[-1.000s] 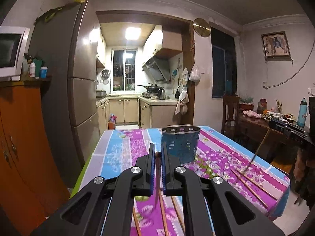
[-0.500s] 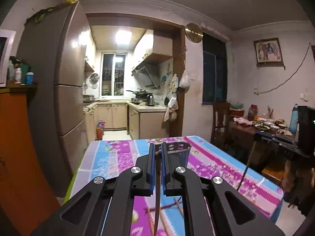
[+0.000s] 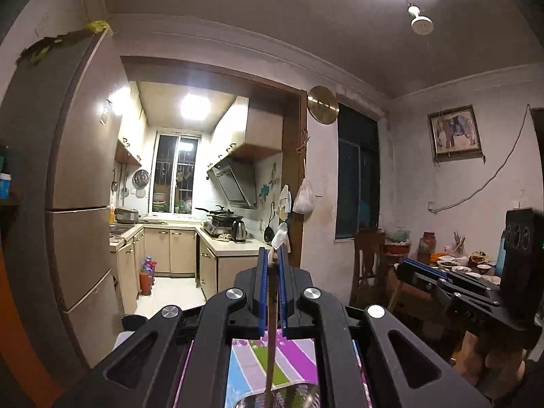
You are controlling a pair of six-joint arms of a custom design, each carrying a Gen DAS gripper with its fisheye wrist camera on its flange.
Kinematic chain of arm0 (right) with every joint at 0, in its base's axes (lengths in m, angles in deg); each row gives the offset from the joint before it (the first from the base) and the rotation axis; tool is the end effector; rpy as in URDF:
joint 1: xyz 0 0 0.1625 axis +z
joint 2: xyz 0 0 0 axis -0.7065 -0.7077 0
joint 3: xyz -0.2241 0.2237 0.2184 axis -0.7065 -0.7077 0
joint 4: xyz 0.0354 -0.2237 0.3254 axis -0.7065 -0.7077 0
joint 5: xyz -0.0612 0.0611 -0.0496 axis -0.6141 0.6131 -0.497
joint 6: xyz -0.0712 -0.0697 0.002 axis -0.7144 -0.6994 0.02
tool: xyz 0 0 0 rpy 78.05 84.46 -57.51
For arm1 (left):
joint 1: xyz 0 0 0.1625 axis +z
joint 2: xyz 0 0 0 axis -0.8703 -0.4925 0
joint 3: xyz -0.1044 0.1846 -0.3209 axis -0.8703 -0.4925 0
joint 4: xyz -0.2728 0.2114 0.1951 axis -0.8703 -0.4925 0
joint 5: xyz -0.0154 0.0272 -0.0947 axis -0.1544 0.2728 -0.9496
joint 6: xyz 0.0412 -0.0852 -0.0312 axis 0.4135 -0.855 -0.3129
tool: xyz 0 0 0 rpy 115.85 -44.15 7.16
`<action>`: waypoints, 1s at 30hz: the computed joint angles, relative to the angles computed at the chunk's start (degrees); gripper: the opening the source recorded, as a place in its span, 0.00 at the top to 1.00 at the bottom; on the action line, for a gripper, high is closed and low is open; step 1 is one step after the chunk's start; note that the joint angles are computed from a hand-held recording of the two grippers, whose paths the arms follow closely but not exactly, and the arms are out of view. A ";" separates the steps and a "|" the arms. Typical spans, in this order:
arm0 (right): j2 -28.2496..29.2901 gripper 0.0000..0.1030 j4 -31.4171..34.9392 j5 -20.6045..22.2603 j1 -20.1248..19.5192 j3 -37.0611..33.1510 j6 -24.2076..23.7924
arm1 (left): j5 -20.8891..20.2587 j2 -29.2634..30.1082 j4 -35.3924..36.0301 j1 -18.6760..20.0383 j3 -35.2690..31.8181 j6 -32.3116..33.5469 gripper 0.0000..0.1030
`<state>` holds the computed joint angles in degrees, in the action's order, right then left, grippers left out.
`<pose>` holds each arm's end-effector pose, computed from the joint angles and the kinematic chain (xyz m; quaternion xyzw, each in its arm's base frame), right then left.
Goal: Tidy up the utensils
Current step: 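Lift and carry the held chopsticks with both tools to the blue utensil holder, then lower the chopsticks into the holder and open both tools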
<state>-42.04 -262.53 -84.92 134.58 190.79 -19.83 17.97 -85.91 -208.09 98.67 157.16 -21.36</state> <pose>0.1410 -0.5242 0.4423 0.3117 -0.6745 0.6338 0.2150 -0.4834 -0.5960 0.1639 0.4481 0.7036 -0.5501 0.0396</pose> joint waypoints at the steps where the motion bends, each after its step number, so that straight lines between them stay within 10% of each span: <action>1: 1.75 0.95 -0.03 0.05 -0.24 -2.00 0.30 | -0.04 1.62 1.01 0.37 -2.39 0.41 0.93; 9: 10.74 0.95 2.76 -0.82 -3.30 -10.61 3.47 | -0.90 11.65 6.04 5.08 -13.01 1.95 0.93; 23: 13.57 0.94 4.59 -4.16 -5.20 -8.42 3.12 | -1.84 13.10 5.63 9.14 -9.91 0.04 0.93; 27: 12.12 0.58 3.49 -4.53 -4.93 -6.56 3.22 | -0.84 11.39 3.68 8.89 -7.19 -1.07 0.92; 30: 9.78 0.57 1.50 -3.23 -4.98 -4.37 3.20 | -0.60 8.54 0.80 8.18 -3.65 -0.68 0.80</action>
